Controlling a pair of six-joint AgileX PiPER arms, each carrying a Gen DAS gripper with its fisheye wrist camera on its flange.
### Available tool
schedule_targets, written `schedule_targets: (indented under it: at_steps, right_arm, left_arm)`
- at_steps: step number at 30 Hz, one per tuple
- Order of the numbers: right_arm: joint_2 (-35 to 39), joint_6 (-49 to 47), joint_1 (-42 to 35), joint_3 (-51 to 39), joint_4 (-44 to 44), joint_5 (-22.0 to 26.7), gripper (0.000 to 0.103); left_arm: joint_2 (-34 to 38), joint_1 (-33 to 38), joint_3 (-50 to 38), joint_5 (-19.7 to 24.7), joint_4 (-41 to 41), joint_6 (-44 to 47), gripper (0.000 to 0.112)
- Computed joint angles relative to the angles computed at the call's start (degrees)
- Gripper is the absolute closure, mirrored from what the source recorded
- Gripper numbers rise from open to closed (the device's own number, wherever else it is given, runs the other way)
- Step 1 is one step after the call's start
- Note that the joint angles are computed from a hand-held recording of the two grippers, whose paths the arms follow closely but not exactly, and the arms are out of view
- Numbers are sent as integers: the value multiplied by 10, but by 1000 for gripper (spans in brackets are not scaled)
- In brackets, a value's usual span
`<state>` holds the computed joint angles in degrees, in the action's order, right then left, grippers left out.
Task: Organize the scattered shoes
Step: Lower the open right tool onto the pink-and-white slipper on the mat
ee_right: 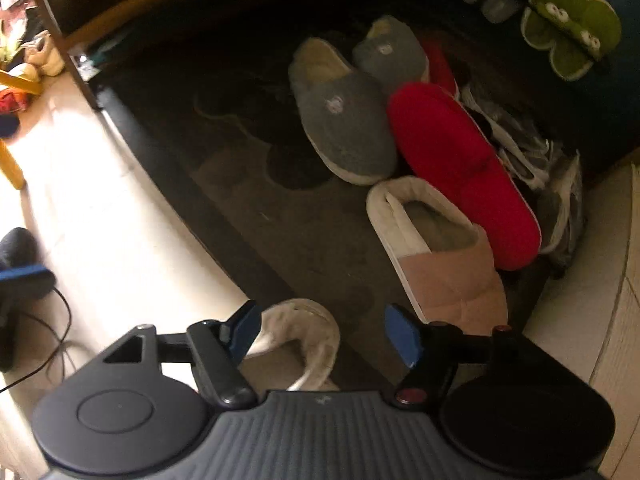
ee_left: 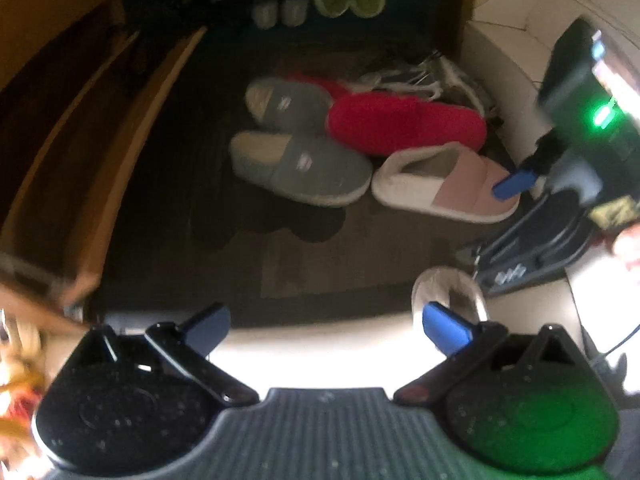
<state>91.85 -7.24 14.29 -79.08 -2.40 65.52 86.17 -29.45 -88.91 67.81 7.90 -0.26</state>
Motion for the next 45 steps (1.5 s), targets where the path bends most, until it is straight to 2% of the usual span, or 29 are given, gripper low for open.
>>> schedule_targets:
  at_steps: [7,13,17,23,26,29,36,40,41,43,44,45]
  right_arm:
    - [-8,15,-63,95,-21,-89,34]
    - [-9,43,-125,125,8,-160,34]
    - [5,68,-158,126,16,-211,34]
    - [43,127,-182,111,-17,-272,35]
    - [76,115,-204,82,27,-276,35]
    - [97,129,-203,71,11,-300,34]
    - [164,167,-207,19,3,-273,34]
    - [162,173,-206,39,-8,-301,35]
    - [162,173,-206,40,-9,-303,36]
    - [162,158,-204,42,-3,-308,47]
    - [164,150,-204,40,3,-309,59]
    - [166,136,-203,39,13,-311,61]
  left_arm:
    - [71,2,-62,-57,-45,40,10]
    - [131,-11,-95,-78,-37,35,13]
    - [172,-10,-120,-77,-39,37,19]
    - [192,3,-111,-96,-61,33,20]
    - [213,4,-116,-98,-58,30,20]
    - [232,6,-118,-106,-55,24,20]
    - [285,9,-149,-114,-59,25,20]
    - [316,2,-186,-109,-47,25,20]
    - [322,2,-194,-108,-48,26,20]
    - [326,1,-201,-107,-48,26,20]
    - [328,0,-207,-107,-47,25,20]
    - [329,-1,-209,-107,-47,26,20]
